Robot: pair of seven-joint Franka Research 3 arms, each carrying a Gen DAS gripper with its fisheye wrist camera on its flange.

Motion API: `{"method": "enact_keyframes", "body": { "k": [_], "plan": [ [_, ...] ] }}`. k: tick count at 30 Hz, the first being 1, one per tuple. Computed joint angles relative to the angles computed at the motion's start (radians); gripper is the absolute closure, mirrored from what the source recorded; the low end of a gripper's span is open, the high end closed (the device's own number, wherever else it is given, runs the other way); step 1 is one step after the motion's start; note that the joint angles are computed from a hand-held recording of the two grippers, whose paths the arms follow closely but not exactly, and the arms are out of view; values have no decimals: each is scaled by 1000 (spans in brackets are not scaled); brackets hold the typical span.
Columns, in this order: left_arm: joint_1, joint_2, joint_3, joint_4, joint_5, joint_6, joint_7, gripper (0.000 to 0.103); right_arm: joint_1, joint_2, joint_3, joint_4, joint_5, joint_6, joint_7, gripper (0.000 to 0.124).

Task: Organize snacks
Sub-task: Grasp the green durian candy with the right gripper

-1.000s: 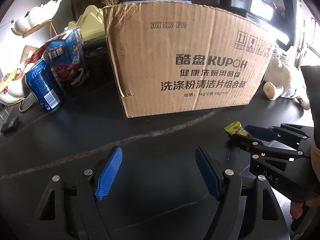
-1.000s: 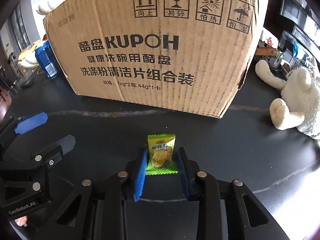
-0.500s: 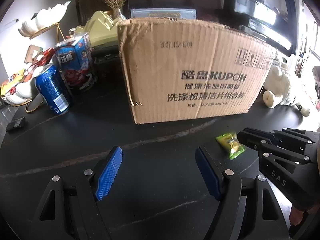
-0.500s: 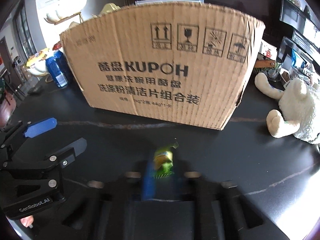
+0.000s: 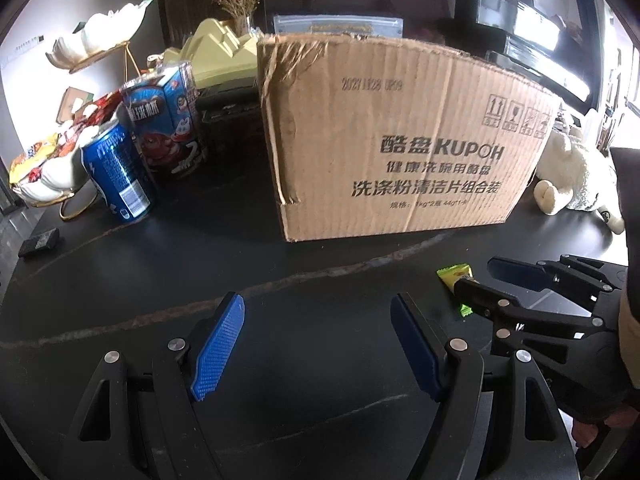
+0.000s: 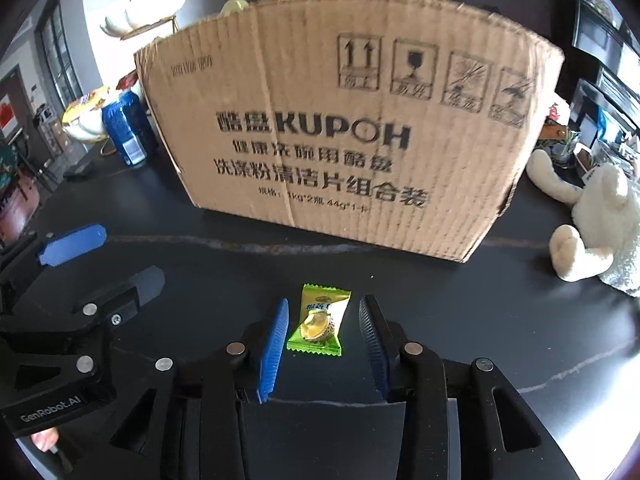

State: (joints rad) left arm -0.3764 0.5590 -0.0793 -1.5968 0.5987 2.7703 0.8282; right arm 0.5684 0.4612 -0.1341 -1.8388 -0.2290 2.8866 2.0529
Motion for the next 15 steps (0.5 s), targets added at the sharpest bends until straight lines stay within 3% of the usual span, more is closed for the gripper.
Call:
{"method": "enact_keyframes", "body": {
  "k": [5,7,15],
  "plan": [
    [9,15,-8,7,-20,-4,17,28,-2,34,6,36,4,-31,-13,87],
    [10,19,-8,11,-25,-6,20,28,8,43,-3,45,-5,-41,-7,94],
    [2,18,-1,16,-24,-14,13,28,24,39,-17,42,-36,-34,25,96]
  ]
}}
